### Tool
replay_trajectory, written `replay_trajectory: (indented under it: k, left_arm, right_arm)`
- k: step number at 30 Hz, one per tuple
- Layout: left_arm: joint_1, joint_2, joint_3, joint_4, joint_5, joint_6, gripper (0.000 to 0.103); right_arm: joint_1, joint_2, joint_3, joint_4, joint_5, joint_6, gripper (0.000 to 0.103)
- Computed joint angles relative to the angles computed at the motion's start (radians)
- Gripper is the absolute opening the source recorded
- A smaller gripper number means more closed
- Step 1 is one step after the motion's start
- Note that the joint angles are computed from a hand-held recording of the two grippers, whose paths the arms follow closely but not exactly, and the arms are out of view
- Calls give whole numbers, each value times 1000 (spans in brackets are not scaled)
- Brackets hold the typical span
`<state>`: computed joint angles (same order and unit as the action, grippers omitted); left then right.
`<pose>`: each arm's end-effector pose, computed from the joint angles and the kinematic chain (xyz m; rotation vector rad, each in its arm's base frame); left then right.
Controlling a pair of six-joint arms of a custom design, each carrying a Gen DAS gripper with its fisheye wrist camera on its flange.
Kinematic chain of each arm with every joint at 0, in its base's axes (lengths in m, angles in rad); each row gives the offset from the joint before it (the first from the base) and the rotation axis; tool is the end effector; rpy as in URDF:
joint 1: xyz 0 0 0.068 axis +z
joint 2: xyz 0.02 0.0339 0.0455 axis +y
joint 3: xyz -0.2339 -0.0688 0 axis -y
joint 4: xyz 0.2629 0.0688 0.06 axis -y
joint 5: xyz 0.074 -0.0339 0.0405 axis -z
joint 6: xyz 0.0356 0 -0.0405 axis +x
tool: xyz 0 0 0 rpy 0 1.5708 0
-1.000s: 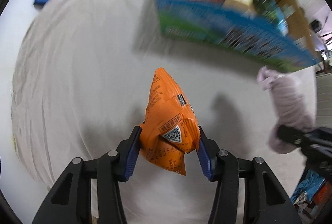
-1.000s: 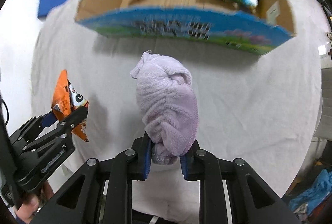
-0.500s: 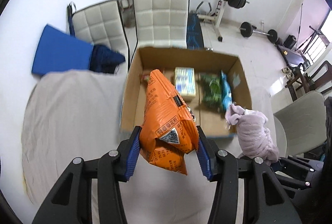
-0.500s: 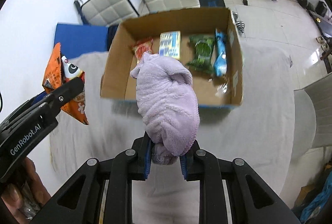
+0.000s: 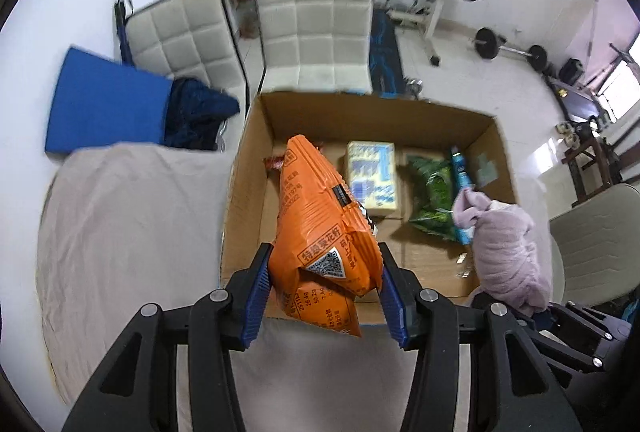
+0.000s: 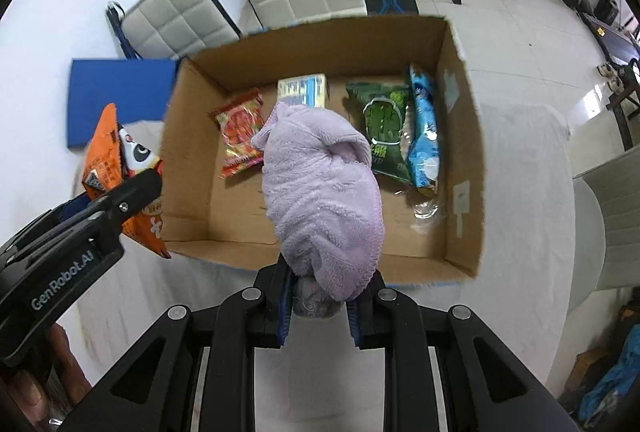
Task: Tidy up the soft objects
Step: 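Lower the orange bag and lavender towel into the box and open both tools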
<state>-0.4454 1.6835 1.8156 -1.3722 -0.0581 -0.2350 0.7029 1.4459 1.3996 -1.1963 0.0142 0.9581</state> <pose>0.3028 -0.1423 0.3364 0.2815 2.7955 -0.0795 0.2228 0.1881 0.2896 0.3712 2.8666 0.3395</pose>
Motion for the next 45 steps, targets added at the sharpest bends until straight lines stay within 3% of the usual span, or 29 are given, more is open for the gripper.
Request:
replay_trajectory:
  k: [6,18,21,23,31,35,39,41,42,43,45]
  left_arm:
    - [60,103,-97,76,46,35,46]
    - [69,181,-138,117,76,60,47]
    - [59,203,-117,104,73,64,49]
    - [58,219,-95,80,79,55,52]
    - [62,208,-87,73,67,40,52]
    - [59,198,-75,69,49,44,52]
    - [55,205,-41,59,23,50,53]
    - [55,205,-32,61,19,49,54]
    - [55,208,-23,59,19,48,62]
    - [55,209,-19,61,14,48,79]
    - [52,204,-15,67,-3,47,91]
  right_arm:
    - [-38,108,-77,108,-52,-19,23]
    - [-69,181,-127,193,-96,-41,25]
    - [-84,178,-150,214,-127,-45,39]
    - [-95,166,-169,227,-141,-43,61]
    - [-107,144,-156,172,-105,-52,61]
    - [-112,148,-140,145,-93,-62,70]
    - [-113,160,-121,124,-85,-65,72]
    - [-112,159,-118,115,-77,-64,90]
    - [-112,164,-111,119,-78,-65,95]
    - [-111,167,-109,122,-77,-65,100]
    - [-111,166,-103,114,-72,-63,102]
